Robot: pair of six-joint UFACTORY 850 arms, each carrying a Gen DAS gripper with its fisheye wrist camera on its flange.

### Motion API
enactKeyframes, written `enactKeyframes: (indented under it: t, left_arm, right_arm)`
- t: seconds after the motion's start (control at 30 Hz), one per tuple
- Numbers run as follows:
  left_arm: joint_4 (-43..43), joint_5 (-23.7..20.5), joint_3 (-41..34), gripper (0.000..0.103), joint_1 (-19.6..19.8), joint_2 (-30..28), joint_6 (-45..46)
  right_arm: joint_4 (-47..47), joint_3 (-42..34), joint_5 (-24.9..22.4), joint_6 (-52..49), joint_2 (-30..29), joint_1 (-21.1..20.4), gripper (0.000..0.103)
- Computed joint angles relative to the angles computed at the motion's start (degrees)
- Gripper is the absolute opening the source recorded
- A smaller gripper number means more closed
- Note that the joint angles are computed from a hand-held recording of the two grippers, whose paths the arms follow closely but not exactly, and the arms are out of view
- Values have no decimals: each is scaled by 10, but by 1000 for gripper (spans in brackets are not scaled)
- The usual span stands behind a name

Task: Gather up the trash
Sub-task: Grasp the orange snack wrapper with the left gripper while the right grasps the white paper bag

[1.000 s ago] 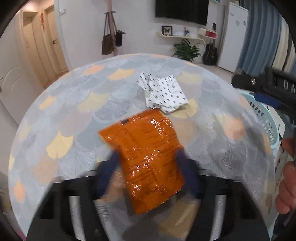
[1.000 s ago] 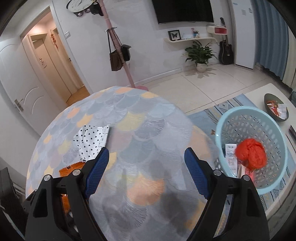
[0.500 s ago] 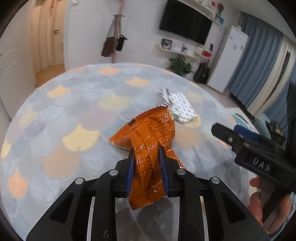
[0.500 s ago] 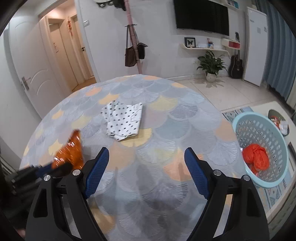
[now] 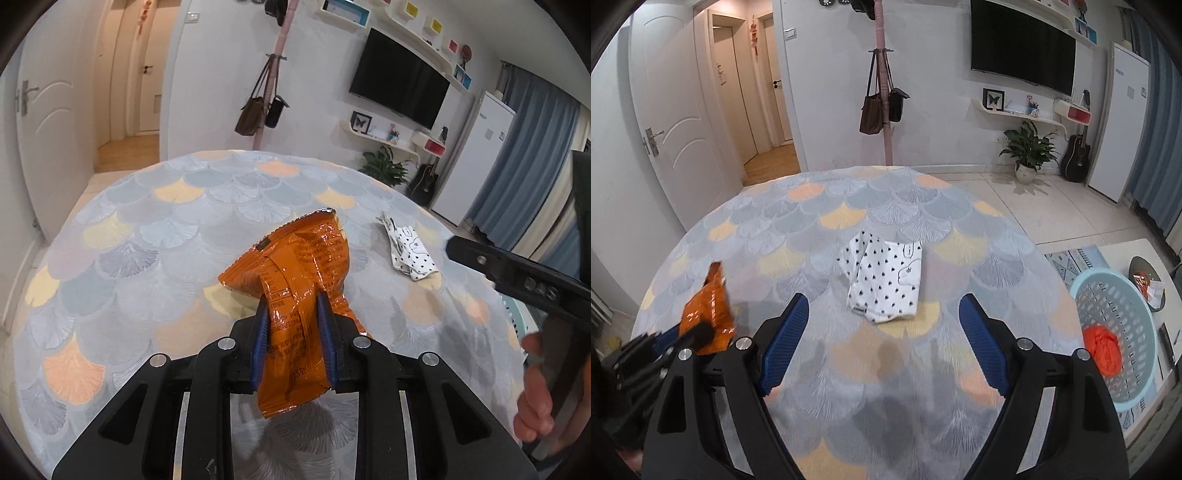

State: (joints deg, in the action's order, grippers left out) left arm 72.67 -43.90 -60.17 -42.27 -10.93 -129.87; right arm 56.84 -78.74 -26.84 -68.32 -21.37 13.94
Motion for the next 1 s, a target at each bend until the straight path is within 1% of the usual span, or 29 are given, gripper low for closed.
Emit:
enactKeyframes:
  t: [0.07, 0.17, 0.23, 0.3, 0.4, 0.5, 0.53, 0.57, 0.67, 0.77, 0.83, 0.87, 0.93, 0.97, 1.0]
  left_arm:
    - [20, 9, 10, 25, -2, 5, -22]
    - [40, 14, 21, 26, -1, 13, -46]
    - [42, 20, 23, 26, 1, 14, -49]
    - [49, 21, 24, 26, 0, 14, -55]
    - [57, 22, 26, 27, -1, 16, -63]
    - [67, 32, 35, 27, 3, 21, -78]
    - [73, 34, 38, 27, 3, 23, -86]
    - [79, 38, 41, 27, 5, 26, -91]
    - [89, 49, 46, 27, 10, 28, -100]
    - [103, 59, 54, 27, 16, 33, -112]
    - [113, 62, 59, 27, 19, 36, -120]
    - [116, 65, 62, 27, 21, 37, -122]
    - [122, 66, 64, 27, 22, 39, -128]
    - [124, 67, 65, 27, 22, 39, -129]
    - [126, 68, 67, 27, 24, 40, -131]
  right_arm:
    - [-28, -20, -21, 42, -19, -4, 79]
    - [-63, -46, -36, 90, -42, -3, 79]
    - [-81, -60, -37, 110, -52, 3, 79]
    - [-107, -73, -26, 143, -62, 11, 79]
    - [-141, -100, -28, 189, -83, 21, 79]
    - [-152, -112, -30, 212, -94, 28, 80]
    - [-153, -112, -27, 213, -95, 31, 79]
    - [-164, -107, -13, 217, -93, 38, 79]
    - [-235, -101, 28, 271, -91, 56, 79]
    - [-267, -109, 30, 310, -100, 60, 79]
    - [-303, -115, 30, 358, -107, 61, 79]
    - [-311, -121, 25, 375, -111, 59, 75]
    - [-307, -120, 30, 377, -110, 56, 66]
    - [-315, -119, 33, 384, -110, 56, 55]
    - [-325, -118, 38, 392, -109, 56, 47]
